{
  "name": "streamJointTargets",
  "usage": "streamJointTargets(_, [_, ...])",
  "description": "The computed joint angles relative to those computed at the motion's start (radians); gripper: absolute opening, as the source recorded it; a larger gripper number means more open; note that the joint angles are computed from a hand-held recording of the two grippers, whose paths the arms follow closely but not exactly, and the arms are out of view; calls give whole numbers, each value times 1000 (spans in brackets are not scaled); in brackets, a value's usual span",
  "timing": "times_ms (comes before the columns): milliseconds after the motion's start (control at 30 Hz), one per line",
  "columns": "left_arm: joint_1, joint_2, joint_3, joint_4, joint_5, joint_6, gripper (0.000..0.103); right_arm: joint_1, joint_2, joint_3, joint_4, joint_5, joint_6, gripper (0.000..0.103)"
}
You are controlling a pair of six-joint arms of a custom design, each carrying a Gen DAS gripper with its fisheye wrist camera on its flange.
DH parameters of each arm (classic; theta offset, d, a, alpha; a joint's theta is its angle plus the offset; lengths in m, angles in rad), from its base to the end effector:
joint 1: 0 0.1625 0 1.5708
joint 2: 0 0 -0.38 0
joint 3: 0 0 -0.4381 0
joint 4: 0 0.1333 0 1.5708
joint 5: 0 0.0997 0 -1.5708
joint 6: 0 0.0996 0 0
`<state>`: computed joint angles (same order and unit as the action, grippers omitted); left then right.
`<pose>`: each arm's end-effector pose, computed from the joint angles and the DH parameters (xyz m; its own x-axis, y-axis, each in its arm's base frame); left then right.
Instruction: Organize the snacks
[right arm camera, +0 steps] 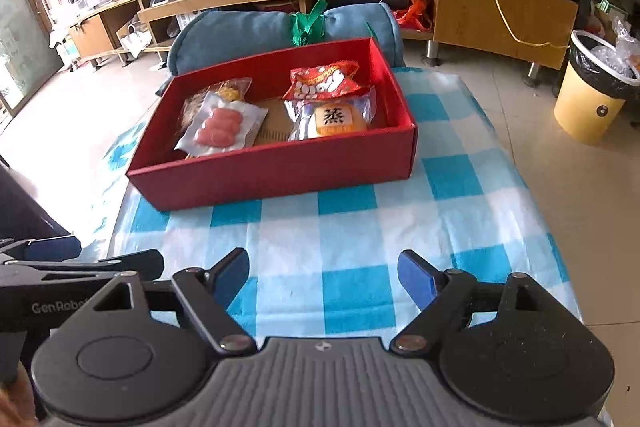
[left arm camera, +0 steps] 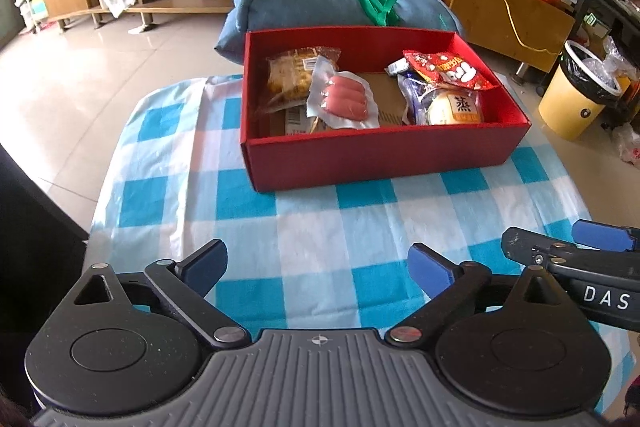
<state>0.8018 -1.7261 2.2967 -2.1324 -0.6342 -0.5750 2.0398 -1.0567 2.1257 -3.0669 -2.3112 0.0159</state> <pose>-0.1310 -0.4425 0.2414 -0.7313 -0.0406 -0.6809 0.3547 0.8300 -0.4305 0.2935 -0.4329 0.0837 -0.7912 -0.0715 0.6073 -0.3989 0.8131 -0.4239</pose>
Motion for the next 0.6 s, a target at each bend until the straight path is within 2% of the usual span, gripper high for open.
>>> streamJointTargets(600, [-75, -145, 84, 156, -4, -85, 100, 41, -48, 78, -9, -3, 47, 77])
